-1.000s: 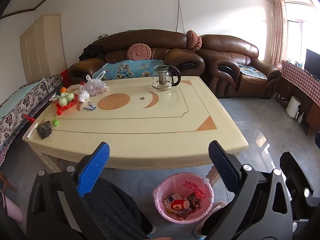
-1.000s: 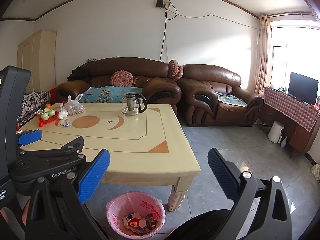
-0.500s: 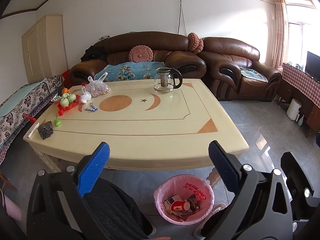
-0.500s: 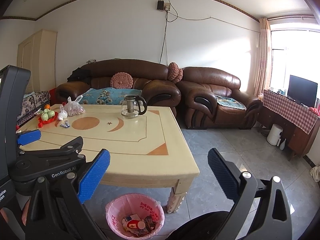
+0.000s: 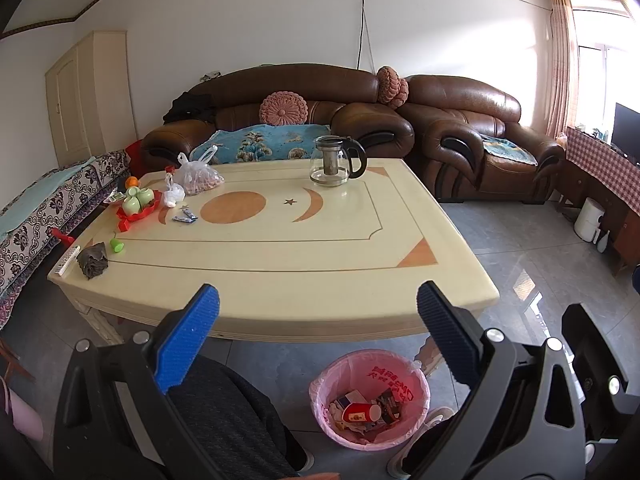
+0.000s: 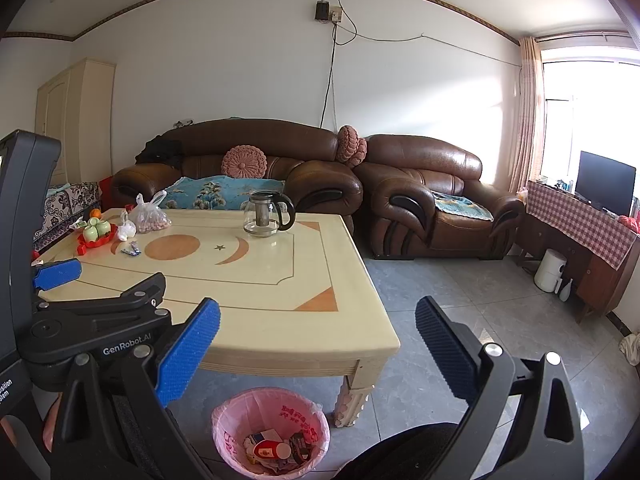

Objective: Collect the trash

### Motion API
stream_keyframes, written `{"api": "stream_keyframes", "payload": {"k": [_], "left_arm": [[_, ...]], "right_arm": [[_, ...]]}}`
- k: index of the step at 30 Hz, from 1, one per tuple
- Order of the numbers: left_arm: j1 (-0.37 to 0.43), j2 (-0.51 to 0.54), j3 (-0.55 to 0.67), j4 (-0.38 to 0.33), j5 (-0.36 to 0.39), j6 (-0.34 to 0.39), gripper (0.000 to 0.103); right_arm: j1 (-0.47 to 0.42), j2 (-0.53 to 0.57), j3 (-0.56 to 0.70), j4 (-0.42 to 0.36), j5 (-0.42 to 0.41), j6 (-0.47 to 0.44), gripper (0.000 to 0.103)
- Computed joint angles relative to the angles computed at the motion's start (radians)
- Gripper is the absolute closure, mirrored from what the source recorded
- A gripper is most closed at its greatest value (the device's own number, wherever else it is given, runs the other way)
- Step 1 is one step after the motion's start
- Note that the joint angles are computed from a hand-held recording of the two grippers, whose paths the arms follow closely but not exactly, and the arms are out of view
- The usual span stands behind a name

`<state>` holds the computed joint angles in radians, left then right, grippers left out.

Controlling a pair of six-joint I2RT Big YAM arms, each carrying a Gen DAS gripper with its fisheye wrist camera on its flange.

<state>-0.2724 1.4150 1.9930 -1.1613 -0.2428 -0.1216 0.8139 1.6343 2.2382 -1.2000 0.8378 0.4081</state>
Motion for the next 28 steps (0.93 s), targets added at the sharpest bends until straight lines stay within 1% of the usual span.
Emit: {"api": "stream_keyframes", "payload": {"k": [9,13,18,23,28], "left_arm": [[-0.001,-0.001,0.009,-0.008,-0.015,-0.009,0.006],[0.001,-0.003,0.009,-0.005,-0.014,-0.010,0.006],[-0.006,-0.011,-0.001,0.009,-0.036,-0.006,0.006],[-0.008,-0.003,0.016,-0.012,-0.024,-0.009,0.006],[-0.003,0.015,0.043,-0.042,0.005,-0.020,0.006]], "right_arm": [[0.000,0.002,0.005,-0.002,-0.001,-0.003,0.007],[-0.001,0.000,0.004,0.002,-0.003,-0.007,0.007],[-0.001,0.001,0.008,-0.003,-0.002,-0.006,0.007],[-0.003,0.001,0.009,-0.001,-0.005,-0.009,0.007],[-0.004,0.003,0.014,-0.003,-0.004,-0.010,0.007]]}}
